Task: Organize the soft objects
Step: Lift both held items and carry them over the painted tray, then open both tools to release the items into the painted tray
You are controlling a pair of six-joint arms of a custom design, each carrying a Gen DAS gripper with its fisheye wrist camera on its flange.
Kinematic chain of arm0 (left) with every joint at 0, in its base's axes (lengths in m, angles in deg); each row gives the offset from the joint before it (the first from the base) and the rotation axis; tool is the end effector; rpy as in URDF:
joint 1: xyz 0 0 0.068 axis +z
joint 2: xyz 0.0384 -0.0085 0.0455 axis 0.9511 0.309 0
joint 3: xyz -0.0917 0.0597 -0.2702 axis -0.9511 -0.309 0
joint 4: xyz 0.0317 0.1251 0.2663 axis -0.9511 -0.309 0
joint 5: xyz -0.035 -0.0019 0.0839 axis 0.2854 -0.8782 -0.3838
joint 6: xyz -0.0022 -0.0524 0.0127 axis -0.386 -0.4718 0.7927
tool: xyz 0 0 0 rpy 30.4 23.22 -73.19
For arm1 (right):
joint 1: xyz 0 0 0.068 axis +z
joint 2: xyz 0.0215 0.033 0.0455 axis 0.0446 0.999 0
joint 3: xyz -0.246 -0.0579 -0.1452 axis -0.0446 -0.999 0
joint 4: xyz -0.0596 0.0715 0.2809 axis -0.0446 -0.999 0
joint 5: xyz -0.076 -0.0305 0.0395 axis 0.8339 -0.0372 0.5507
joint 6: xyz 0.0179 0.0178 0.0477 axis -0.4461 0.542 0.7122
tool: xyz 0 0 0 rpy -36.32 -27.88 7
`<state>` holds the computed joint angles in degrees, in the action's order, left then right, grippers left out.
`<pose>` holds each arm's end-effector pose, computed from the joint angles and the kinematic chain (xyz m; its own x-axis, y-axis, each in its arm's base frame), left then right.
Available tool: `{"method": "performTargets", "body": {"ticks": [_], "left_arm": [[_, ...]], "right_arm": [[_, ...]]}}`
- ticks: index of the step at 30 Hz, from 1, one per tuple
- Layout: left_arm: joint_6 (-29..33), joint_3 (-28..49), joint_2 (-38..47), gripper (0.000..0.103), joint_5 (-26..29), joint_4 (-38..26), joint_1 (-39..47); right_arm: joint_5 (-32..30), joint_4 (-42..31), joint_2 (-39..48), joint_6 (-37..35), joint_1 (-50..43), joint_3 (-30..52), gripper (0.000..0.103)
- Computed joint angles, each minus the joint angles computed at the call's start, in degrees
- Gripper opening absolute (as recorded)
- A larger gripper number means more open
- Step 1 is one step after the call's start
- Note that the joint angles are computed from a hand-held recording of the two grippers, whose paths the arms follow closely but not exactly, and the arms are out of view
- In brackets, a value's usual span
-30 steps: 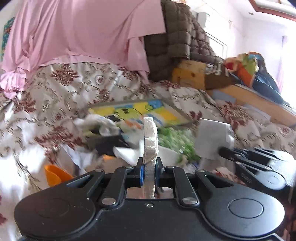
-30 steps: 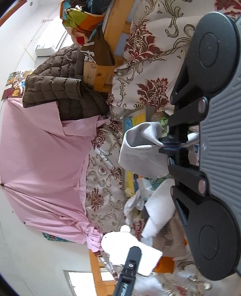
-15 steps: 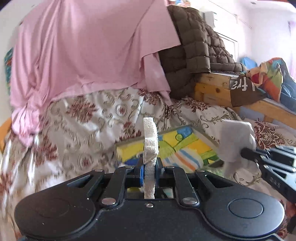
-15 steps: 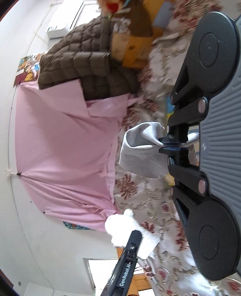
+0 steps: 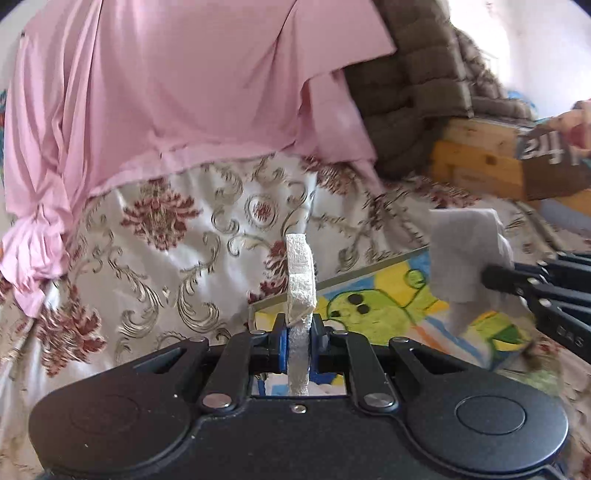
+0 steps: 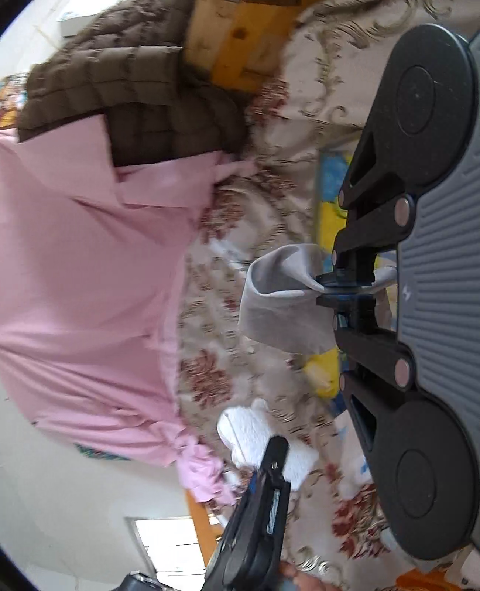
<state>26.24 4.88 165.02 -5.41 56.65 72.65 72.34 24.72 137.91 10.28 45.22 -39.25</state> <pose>0.3115 -0.0117 0.1206 -0.3913 0.3768 -0.8396 0.5541 0.8249 0.1119 0.2128 0.1645 0.0578 -0.3664 0.0170 -0.9303 0.0376 0.9993 0.0035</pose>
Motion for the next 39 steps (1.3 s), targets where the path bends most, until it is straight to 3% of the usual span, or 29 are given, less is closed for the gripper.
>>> {"method": "performTargets", "body": {"ticks": [4, 9, 17, 26, 31, 35, 39], "left_arm": [[-1.9, 5.1, 11.3, 0.013, -1.2, 4.6, -3.0], [-4.3, 10.7, 19.3, 0.013, 1.0, 3.3, -5.0], [-5.9, 15.6, 26.0, 0.013, 3.9, -0.4, -5.1], [-4.8, 16.7, 29.2, 0.014, 4.3, -1.1, -5.2], [-4.2, 16.4, 29.1, 0.018, 4.5, -1.6, -5.7], [-4.6, 15.7, 28.5, 0.021, 4.5, -1.7, -5.8], [-4.7, 14.3, 27.2, 0.030, 4.3, -1.2, -5.7]], "right_arm": [[-2.9, -2.2, 2.8, 2.5, -1.5, 1.9, 0.004], [-7.0, -7.6, 3.9, 6.4, -4.0, 4.5, 0.004], [-9.9, -16.1, 5.6, 8.5, -6.4, 9.5, 0.006], [-10.1, -19.5, 5.3, 8.2, -6.4, 10.7, 0.015], [-9.8, -19.9, 4.4, 9.3, -6.4, 9.5, 0.028], [-9.2, -20.2, 2.9, 10.0, -6.0, 8.1, 0.047], [-8.5, -20.2, 0.8, 10.7, -5.5, 6.4, 0.061]]}}
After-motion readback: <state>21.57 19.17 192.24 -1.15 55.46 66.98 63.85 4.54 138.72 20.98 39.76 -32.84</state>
